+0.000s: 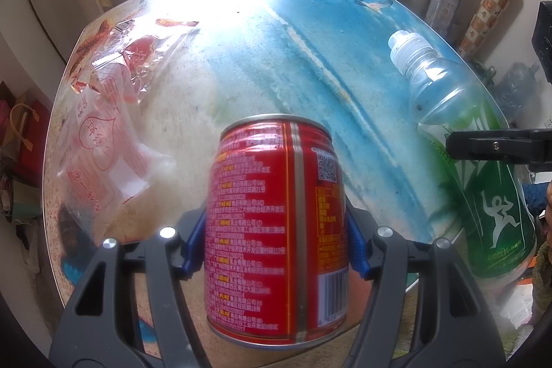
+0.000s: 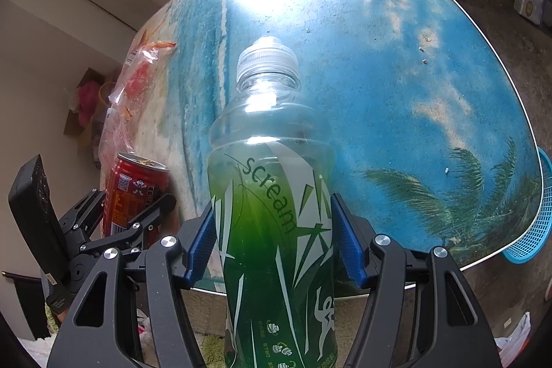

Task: Collect trash
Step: 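Hold the red can in the left tool and the green bottle in the right tool, then carry the can and bottle with both tools over the blue basket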

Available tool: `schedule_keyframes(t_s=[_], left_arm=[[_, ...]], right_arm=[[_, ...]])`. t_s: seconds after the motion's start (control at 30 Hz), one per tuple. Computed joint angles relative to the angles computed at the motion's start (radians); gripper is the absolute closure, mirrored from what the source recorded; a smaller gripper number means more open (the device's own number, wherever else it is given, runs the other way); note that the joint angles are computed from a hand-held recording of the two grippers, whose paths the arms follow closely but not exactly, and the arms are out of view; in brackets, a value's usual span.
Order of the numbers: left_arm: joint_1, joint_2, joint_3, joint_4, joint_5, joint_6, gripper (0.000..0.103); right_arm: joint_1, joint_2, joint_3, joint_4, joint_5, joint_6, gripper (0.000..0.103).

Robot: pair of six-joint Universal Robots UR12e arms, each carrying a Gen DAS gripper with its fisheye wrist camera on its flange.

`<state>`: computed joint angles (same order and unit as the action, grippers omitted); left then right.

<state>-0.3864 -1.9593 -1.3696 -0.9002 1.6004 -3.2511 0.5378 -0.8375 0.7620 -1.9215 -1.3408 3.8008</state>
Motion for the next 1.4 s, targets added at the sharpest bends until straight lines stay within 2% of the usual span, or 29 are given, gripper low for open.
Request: schedule_keyframes(t_s=[0.2, 0.37, 0.43, 0.6, 0.7, 0.97, 1.07, 1.23, 1.4], left_arm=[[-0.003, -0.001, 0.003, -0.002, 0.006, 0.006, 0.042], [0.004, 0.005, -0.005, 0.012, -0.016, -0.002, 0.042], [0.014, 0.012, -0.016, 0.031, -0.053, -0.015, 0.042], [0.051, 0.032, -0.049, 0.082, -0.207, -0.064, 0.042], [0.065, 0.035, -0.053, 0.067, -0.261, -0.075, 0.042], [0.058, 0.026, -0.031, 0.0, -0.226, -0.064, 0.041], [0.056, 0.021, -0.022, -0.013, -0.213, -0.07, 0.041], [0.055, 0.031, -0.031, -0.001, -0.205, -0.087, 0.041], [0.057, 0.044, -0.042, 0.052, -0.231, -0.099, 0.041]], right_arm=[[0.0, -0.008, 0.013, -0.019, -0.003, 0.004, 0.044], [-0.004, -0.034, 0.063, -0.079, 0.006, 0.029, 0.044], [-0.007, -0.047, 0.088, -0.108, 0.009, 0.047, 0.044], [-0.011, -0.071, 0.135, -0.137, 0.016, 0.085, 0.045], [-0.009, -0.075, 0.141, -0.122, 0.011, 0.082, 0.045], [-0.011, -0.03, 0.042, 0.014, 0.025, -0.031, 0.043], [-0.015, -0.018, 0.025, 0.022, 0.036, -0.05, 0.043], [-0.021, -0.046, 0.094, -0.07, 0.058, -0.008, 0.044], [-0.034, -0.113, 0.245, -0.3, 0.116, 0.079, 0.045]])
